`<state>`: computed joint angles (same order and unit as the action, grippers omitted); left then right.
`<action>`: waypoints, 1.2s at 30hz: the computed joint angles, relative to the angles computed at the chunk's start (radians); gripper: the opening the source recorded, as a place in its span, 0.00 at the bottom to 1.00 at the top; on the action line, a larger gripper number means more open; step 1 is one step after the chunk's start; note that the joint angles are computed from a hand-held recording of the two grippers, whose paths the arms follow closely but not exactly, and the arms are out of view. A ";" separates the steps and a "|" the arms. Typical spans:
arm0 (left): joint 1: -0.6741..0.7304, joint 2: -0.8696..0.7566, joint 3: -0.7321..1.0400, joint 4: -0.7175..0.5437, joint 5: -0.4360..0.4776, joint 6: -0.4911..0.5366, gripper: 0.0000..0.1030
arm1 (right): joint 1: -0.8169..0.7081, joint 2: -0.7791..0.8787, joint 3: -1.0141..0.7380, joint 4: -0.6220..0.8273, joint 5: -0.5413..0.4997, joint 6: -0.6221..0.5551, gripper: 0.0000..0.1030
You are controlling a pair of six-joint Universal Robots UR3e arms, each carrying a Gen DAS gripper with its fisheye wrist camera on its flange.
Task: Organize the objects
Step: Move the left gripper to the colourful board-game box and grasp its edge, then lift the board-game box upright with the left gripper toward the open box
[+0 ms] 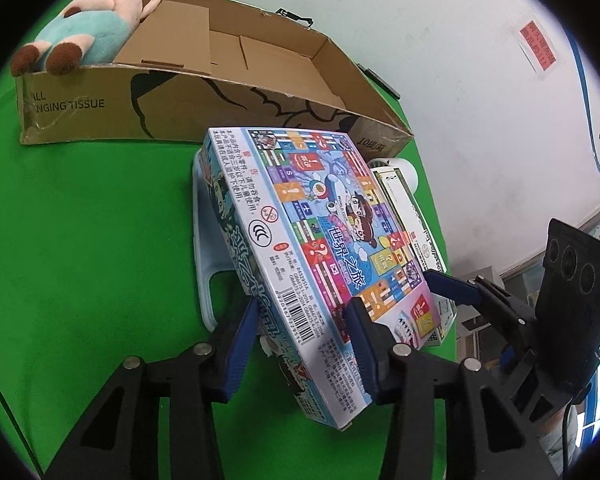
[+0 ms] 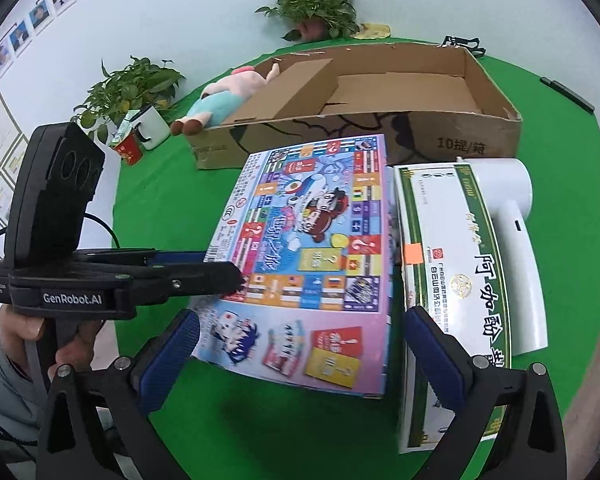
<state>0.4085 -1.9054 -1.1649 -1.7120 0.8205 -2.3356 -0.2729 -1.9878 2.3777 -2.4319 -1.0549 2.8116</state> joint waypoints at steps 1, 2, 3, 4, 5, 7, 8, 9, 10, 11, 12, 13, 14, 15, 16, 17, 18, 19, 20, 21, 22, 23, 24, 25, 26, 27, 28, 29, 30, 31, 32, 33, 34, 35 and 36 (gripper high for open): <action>0.003 -0.007 0.010 -0.011 -0.002 0.001 0.41 | -0.004 0.004 -0.003 0.002 0.004 -0.004 1.00; 0.008 -0.010 0.017 -0.022 -0.004 0.006 0.39 | -0.010 0.006 -0.007 0.013 0.015 -0.011 1.00; 0.012 -0.013 0.026 -0.032 -0.005 0.008 0.38 | -0.014 0.016 -0.015 0.021 0.028 -0.014 1.00; 0.013 -0.015 0.028 -0.031 -0.004 0.008 0.37 | -0.013 0.022 -0.018 0.025 0.035 -0.013 1.00; 0.014 -0.011 0.024 -0.023 0.000 0.006 0.36 | -0.011 0.028 -0.023 0.034 0.045 -0.015 1.00; 0.020 -0.005 0.019 -0.006 0.007 -0.002 0.36 | 0.033 0.065 -0.038 -0.002 0.014 0.014 1.00; 0.025 -0.007 0.023 -0.008 0.007 -0.003 0.36 | 0.049 0.077 -0.043 -0.009 0.005 0.021 1.00; 0.030 -0.011 0.032 -0.016 0.006 -0.003 0.36 | 0.058 0.085 -0.045 -0.018 0.004 0.029 1.00; 0.037 -0.011 0.034 -0.016 0.009 -0.005 0.36 | 0.063 0.089 -0.042 -0.027 0.011 0.039 1.00; 0.044 -0.010 0.033 -0.013 0.012 -0.003 0.36 | 0.061 0.090 -0.041 -0.021 0.028 0.043 1.00; 0.052 -0.010 0.037 -0.018 0.013 0.002 0.36 | 0.060 0.094 -0.041 -0.018 0.043 0.053 1.00; 0.055 -0.014 0.043 -0.020 0.014 0.001 0.36 | 0.068 0.095 -0.038 -0.024 0.048 0.068 1.00; 0.063 -0.016 0.049 -0.024 0.016 0.001 0.36 | 0.089 0.110 -0.043 -0.040 0.042 0.087 1.00; 0.074 -0.017 0.054 -0.025 0.019 0.002 0.36 | 0.113 0.125 -0.053 -0.049 0.039 0.095 1.00; 0.086 -0.019 0.058 -0.026 0.022 0.003 0.36 | 0.131 0.134 -0.054 -0.061 0.042 0.104 1.00; 0.099 -0.023 0.063 -0.033 0.023 0.006 0.36 | 0.145 0.140 -0.057 -0.061 0.052 0.107 1.00; 0.112 -0.035 0.080 -0.058 0.021 0.011 0.36 | 0.157 0.147 -0.060 -0.058 0.069 0.107 1.00; 0.120 -0.050 0.099 -0.087 0.020 0.017 0.35 | 0.166 0.143 -0.055 -0.064 0.072 0.113 0.99; 0.126 -0.065 0.115 -0.110 0.023 0.019 0.34 | 0.176 0.146 -0.053 -0.074 0.066 0.125 0.99; 0.129 -0.073 0.119 -0.121 0.027 0.020 0.34 | 0.182 0.152 -0.055 -0.085 0.052 0.145 0.99; 0.134 -0.077 0.120 -0.136 0.026 0.027 0.34 | 0.180 0.157 -0.055 -0.090 0.040 0.165 0.99; 0.137 -0.082 0.124 -0.156 0.019 0.037 0.36 | 0.174 0.166 -0.058 -0.093 0.034 0.182 0.98; 0.137 -0.087 0.129 -0.169 0.017 0.039 0.37 | 0.167 0.176 -0.064 -0.089 0.025 0.202 0.97; 0.138 -0.089 0.131 -0.175 0.018 0.040 0.37 | 0.162 0.177 -0.066 -0.086 0.018 0.210 0.93; 0.139 -0.090 0.135 -0.188 0.021 0.044 0.41 | 0.160 0.178 -0.071 -0.082 0.009 0.218 0.88; 0.139 -0.106 0.161 -0.225 0.022 0.049 0.44 | 0.160 0.179 -0.078 -0.079 -0.001 0.225 0.85; 0.138 -0.136 0.205 -0.290 0.026 0.058 0.50 | 0.164 0.187 -0.087 -0.081 -0.011 0.233 0.78; 0.137 -0.155 0.231 -0.329 0.030 0.059 0.53 | 0.171 0.197 -0.096 -0.080 -0.022 0.240 0.71; 0.138 -0.168 0.241 -0.357 0.031 0.058 0.54 | 0.183 0.217 -0.111 -0.076 -0.037 0.243 0.66; 0.139 -0.176 0.243 -0.373 0.034 0.054 0.55 | 0.192 0.238 -0.123 -0.069 -0.044 0.241 0.61; 0.144 -0.176 0.232 -0.382 0.027 0.054 0.56 | 0.186 0.244 -0.118 -0.064 -0.027 0.231 0.61; 0.149 -0.154 0.192 -0.353 0.019 0.047 0.56 | 0.191 0.247 -0.108 -0.084 -0.030 0.244 0.61; 0.149 -0.141 0.173 -0.333 0.020 0.042 0.56 | 0.195 0.252 -0.104 -0.099 -0.033 0.249 0.61; 0.147 -0.129 0.158 -0.316 0.024 0.037 0.56 | 0.202 0.254 -0.106 -0.104 -0.040 0.251 0.60; 0.146 -0.115 0.140 -0.296 0.025 0.028 0.56 | 0.203 0.258 -0.107 -0.108 -0.041 0.251 0.60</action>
<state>0.5547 -2.0209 -1.0244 -2.0076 0.8454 -2.3079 -0.0695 -1.7298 2.2707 -2.5395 -1.0962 3.0624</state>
